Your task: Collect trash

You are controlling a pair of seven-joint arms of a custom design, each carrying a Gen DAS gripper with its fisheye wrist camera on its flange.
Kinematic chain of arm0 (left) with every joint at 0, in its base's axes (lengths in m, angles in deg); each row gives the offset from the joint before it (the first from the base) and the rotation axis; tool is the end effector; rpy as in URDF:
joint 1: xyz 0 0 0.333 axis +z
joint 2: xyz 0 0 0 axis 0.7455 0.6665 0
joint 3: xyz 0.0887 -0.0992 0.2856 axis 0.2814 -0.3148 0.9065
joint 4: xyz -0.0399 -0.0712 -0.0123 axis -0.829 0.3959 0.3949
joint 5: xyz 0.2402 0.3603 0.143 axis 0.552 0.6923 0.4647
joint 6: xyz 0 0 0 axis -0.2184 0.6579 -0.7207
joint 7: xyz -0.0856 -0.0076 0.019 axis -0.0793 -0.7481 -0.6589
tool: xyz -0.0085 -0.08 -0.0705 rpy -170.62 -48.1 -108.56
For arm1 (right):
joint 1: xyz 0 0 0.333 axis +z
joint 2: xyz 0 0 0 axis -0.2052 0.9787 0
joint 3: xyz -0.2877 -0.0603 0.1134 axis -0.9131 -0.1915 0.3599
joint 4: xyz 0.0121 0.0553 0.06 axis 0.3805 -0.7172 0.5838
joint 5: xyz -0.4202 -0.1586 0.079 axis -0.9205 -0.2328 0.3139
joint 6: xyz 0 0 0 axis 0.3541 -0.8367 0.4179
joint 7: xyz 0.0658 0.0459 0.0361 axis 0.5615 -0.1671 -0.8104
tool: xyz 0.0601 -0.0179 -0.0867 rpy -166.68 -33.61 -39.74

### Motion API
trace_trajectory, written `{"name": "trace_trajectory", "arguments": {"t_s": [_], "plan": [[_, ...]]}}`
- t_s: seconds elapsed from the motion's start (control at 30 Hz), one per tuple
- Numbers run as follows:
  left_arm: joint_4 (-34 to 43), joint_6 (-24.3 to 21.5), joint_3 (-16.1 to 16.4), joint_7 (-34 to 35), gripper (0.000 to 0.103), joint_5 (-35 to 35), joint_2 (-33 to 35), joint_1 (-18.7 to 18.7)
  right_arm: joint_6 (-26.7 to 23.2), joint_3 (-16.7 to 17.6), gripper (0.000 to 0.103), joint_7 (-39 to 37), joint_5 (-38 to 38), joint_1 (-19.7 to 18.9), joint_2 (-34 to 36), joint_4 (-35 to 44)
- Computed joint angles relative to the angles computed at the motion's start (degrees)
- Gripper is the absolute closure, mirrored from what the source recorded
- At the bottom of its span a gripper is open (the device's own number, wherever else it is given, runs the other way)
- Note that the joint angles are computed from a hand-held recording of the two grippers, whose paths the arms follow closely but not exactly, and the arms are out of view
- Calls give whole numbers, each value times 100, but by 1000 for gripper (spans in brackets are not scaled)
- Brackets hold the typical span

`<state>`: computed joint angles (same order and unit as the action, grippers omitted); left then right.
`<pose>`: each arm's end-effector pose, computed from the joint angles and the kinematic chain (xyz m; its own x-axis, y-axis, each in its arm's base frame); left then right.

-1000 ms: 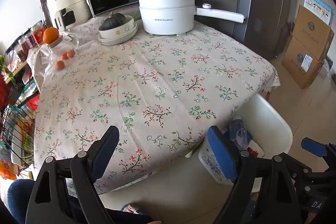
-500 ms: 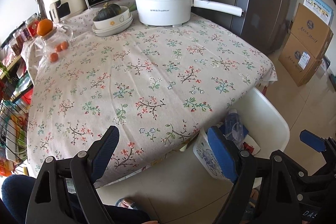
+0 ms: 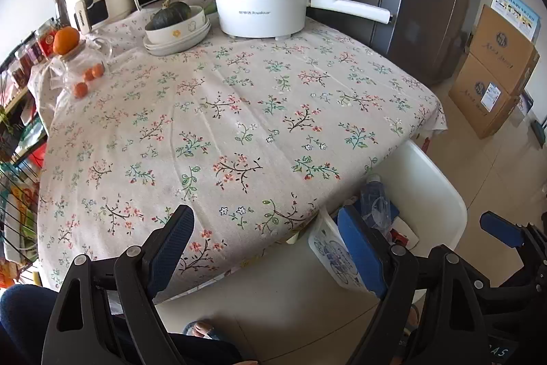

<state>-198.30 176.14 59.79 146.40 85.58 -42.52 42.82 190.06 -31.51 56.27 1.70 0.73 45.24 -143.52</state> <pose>0.5443 -0.1511 0.5280 -0.1566 -0.9869 -0.0387 -0.8077 0.1505 -0.5701 0.4863 0.1803 0.4812 -0.0463 -0.9962 -0.0743 -0.8461 0.0786 -0.5271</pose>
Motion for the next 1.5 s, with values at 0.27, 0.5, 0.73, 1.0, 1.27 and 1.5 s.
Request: {"name": "trace_trajectory", "arguments": {"t_s": [0.27,0.5,0.73,1.0,1.27,1.5], "plan": [[-14,15,9,-12,15,-18,-10,-10,21,-11,9,-19,-15,5,14,8],[-29,31,6,2,15,-30,-25,-15,45,-12,9,-25,-16,-6,6,1],[-30,27,19,24,15,-81,-23,-31,69,0,9,-24,-23,-17,-12,-8],[-22,33,42,97,15,-151,-11,-42,45,-2,9,-29,-15,-10,-6,-4],[-41,71,45,144,15,-201,-17,-47,44,-1,9,-30,-18,-8,1,1],[-74,120,47,152,15,-232,-45,-53,57,-5,9,-28,-19,-9,0,-3]]}}
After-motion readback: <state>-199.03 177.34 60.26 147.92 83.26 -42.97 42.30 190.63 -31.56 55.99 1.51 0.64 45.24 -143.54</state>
